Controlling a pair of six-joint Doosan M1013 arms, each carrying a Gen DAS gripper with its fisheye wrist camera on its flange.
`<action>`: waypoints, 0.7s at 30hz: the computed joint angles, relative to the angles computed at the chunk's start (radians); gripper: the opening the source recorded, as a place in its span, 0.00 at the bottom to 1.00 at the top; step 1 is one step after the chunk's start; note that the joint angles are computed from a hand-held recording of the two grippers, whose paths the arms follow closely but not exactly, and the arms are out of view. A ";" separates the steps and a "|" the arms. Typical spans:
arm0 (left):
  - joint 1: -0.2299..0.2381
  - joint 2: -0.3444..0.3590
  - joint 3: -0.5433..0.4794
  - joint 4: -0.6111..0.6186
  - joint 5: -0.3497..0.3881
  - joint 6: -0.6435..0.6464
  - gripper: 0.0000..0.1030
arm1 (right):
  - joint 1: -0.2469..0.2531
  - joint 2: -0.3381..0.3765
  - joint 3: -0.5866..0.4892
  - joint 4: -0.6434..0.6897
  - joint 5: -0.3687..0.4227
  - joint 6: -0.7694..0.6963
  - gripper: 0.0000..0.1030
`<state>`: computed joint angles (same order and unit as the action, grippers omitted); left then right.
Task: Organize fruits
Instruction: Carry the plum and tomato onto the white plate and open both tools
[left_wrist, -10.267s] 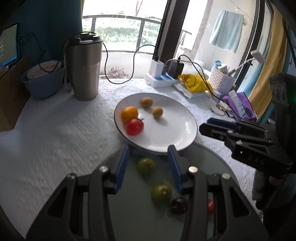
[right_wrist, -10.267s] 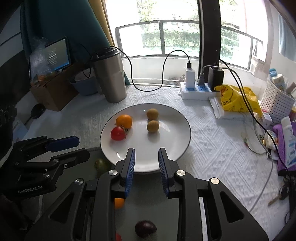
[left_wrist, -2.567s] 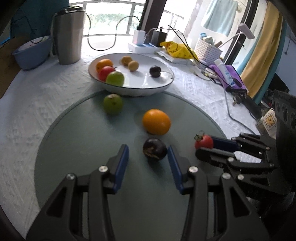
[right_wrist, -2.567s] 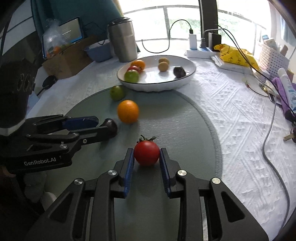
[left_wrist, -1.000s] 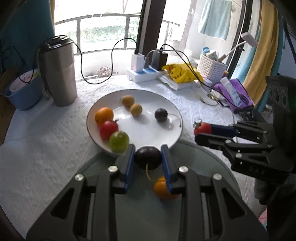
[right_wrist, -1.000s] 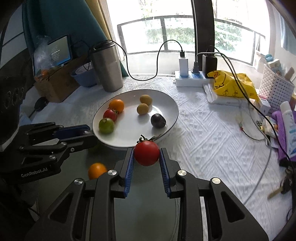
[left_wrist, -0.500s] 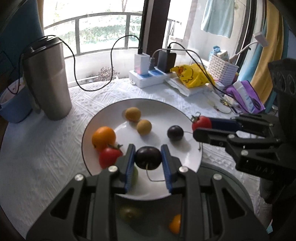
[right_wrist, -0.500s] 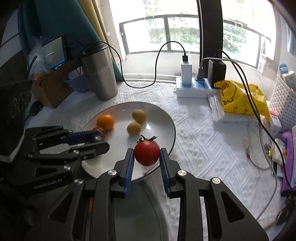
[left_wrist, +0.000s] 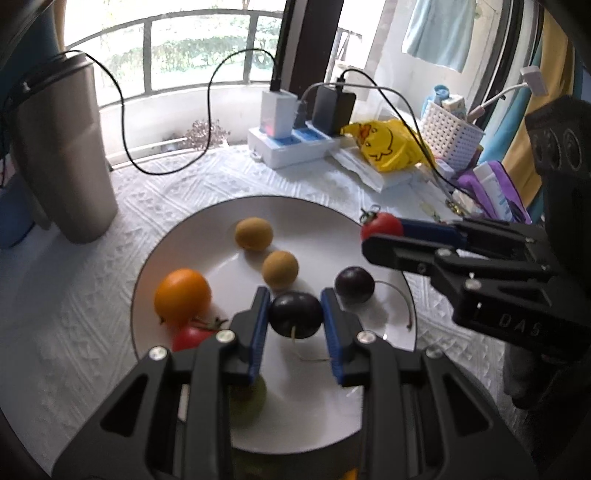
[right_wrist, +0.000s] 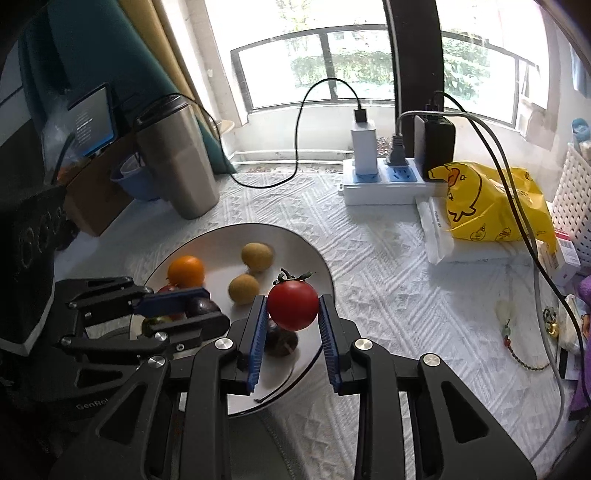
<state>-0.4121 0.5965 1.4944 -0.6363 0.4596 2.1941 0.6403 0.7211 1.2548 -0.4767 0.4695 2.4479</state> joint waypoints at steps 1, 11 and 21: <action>0.002 0.004 -0.006 -0.010 0.014 0.007 0.28 | -0.002 0.001 0.000 0.002 0.000 0.000 0.29; 0.011 0.014 -0.019 -0.109 0.062 0.089 0.32 | -0.007 0.029 -0.043 0.062 0.022 -0.060 0.29; 0.041 -0.023 0.014 -0.121 -0.044 0.082 0.33 | -0.010 0.076 -0.115 0.128 0.059 -0.142 0.29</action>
<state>-0.3716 0.5737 1.5082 -0.7574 0.4155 2.2758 0.6304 0.7967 1.1395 -0.3492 0.5285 2.3061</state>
